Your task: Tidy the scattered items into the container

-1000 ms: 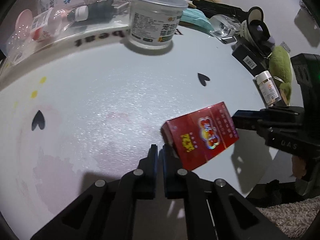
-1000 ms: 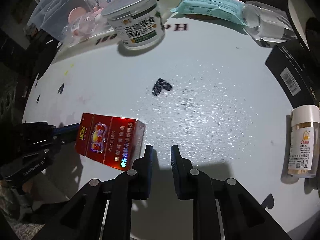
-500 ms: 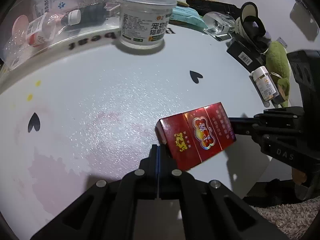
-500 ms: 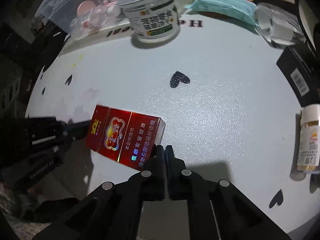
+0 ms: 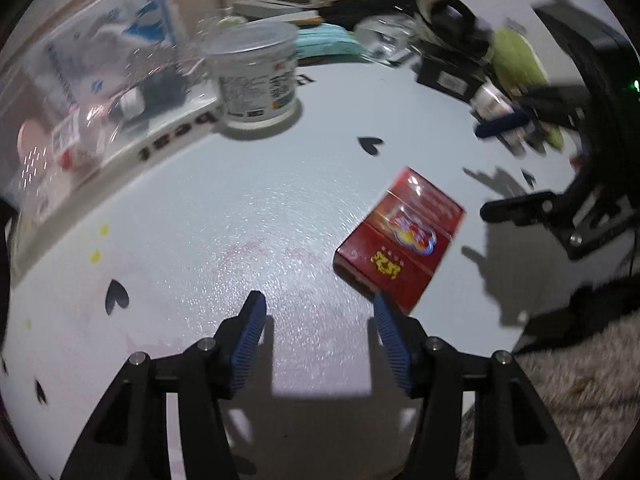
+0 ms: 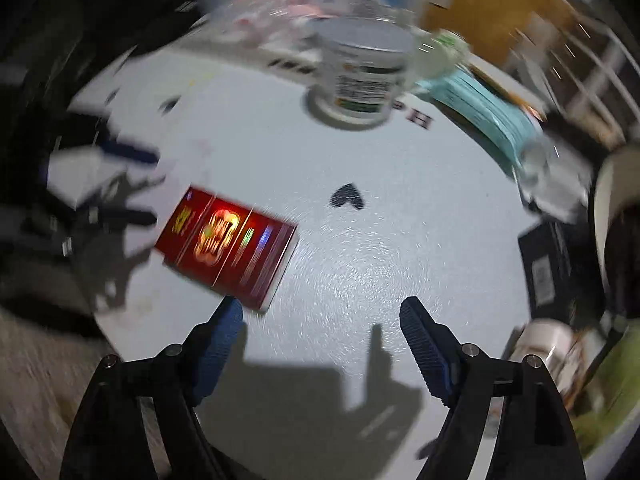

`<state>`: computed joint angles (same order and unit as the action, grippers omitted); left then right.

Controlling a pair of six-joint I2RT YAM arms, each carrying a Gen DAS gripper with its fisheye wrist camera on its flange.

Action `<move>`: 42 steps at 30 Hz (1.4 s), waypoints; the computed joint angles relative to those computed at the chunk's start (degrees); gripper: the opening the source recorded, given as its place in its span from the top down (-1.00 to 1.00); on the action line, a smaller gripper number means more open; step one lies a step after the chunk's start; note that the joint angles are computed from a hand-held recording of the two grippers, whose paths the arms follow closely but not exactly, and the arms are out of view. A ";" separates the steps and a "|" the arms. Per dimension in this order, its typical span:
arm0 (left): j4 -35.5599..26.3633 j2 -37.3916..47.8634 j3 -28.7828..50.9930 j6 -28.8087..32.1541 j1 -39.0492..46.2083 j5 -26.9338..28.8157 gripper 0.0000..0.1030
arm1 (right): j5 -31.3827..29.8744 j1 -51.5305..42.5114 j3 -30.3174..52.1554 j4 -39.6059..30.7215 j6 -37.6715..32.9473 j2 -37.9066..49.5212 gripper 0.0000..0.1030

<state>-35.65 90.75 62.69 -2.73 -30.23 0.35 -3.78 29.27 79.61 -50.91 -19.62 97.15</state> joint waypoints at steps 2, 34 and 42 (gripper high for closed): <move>-0.33 -0.63 -0.42 3.55 -0.95 -1.31 -0.08 | 0.56 0.74 0.59 -1.83 -5.64 0.35 -0.57; -1.74 12.13 11.42 13.94 -3.86 9.01 -0.08 | -23.66 -11.66 -4.67 2.77 36.51 0.64 -0.57; 0.36 8.71 12.38 6.22 -1.29 15.12 -0.07 | -36.31 -12.82 -9.10 12.35 52.16 0.26 -0.35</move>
